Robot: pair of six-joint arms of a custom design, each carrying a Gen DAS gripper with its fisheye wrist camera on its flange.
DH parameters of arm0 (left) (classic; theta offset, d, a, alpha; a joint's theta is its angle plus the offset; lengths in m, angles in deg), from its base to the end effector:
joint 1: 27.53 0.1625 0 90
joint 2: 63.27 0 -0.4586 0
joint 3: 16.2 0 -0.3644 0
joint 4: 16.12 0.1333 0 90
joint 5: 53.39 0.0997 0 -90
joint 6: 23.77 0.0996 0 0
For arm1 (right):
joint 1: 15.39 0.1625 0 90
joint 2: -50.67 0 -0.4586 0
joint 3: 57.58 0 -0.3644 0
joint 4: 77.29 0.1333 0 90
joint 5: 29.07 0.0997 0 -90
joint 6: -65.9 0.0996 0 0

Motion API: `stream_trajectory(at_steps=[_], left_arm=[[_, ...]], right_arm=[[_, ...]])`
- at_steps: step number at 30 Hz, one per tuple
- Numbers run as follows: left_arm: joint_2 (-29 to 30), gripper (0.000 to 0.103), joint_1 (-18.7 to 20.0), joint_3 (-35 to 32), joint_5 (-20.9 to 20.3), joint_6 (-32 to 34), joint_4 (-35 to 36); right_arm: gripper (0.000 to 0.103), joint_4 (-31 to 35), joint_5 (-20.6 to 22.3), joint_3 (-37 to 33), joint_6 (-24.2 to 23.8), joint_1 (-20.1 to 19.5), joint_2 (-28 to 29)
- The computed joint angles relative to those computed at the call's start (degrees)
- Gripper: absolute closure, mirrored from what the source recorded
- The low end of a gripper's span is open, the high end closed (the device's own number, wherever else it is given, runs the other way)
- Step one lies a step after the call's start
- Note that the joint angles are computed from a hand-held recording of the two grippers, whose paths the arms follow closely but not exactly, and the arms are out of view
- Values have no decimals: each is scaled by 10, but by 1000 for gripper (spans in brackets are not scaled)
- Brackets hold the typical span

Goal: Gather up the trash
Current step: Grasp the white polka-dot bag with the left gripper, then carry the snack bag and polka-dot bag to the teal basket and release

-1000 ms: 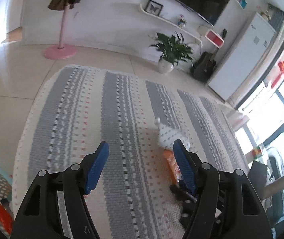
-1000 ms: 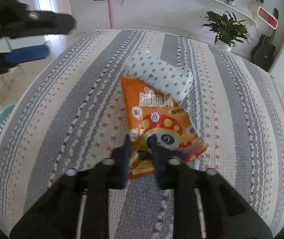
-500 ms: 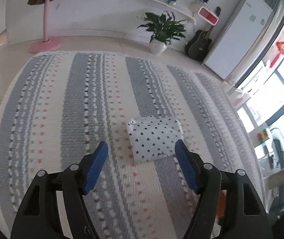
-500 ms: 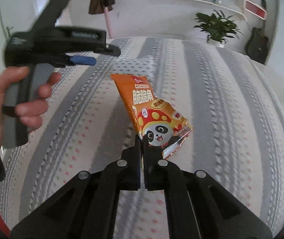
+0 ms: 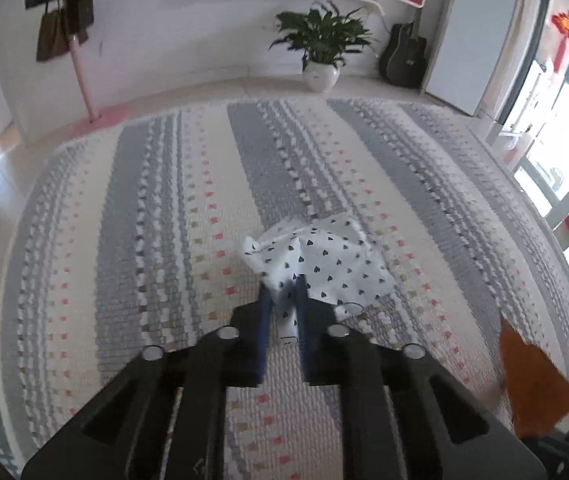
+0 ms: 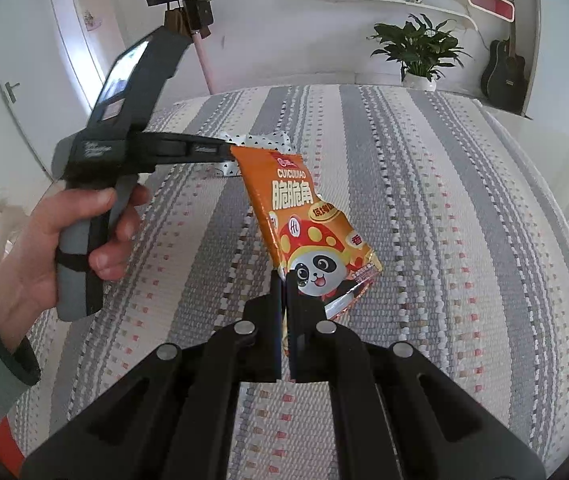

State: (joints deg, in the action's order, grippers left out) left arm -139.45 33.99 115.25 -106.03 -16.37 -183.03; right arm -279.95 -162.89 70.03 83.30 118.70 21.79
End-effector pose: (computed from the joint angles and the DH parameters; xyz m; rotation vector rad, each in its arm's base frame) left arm -0.0391 -0.4783 0.2715 0.6161 2.4272 -0.6241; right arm 0.3665 -0.2859 -0.0219 0.4563 -2.4544 0.7745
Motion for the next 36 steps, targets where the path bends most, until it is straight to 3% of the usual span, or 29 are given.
stream_trajectory(at_steps=[7, 13, 19, 25, 28, 33, 36], left_arm=[[-110, 103, -22, 34, -33, -3, 16], [-264, 103, -42, 36, -36, -11, 90], [-427, 103, -61, 4, 15, -41, 214], [-557, 103, -101, -49, 170, -105, 388], [-579, 103, -55, -74, 179, -105, 409], [-538, 103, 146, -80, 42, -7, 279], [-503, 103, 238, -76, -30, 27, 229]], right_arm=[[102, 18, -16, -29, -16, 19, -4], [102, 58, -2, -103, -61, 57, 1], [102, 125, 30, -222, -134, 110, 41], [102, 237, 104, -383, -187, 147, 111], [102, 317, 180, -475, -168, 151, 157], [102, 430, 254, -596, -109, 141, 232], [102, 492, 283, -658, -67, 130, 275]])
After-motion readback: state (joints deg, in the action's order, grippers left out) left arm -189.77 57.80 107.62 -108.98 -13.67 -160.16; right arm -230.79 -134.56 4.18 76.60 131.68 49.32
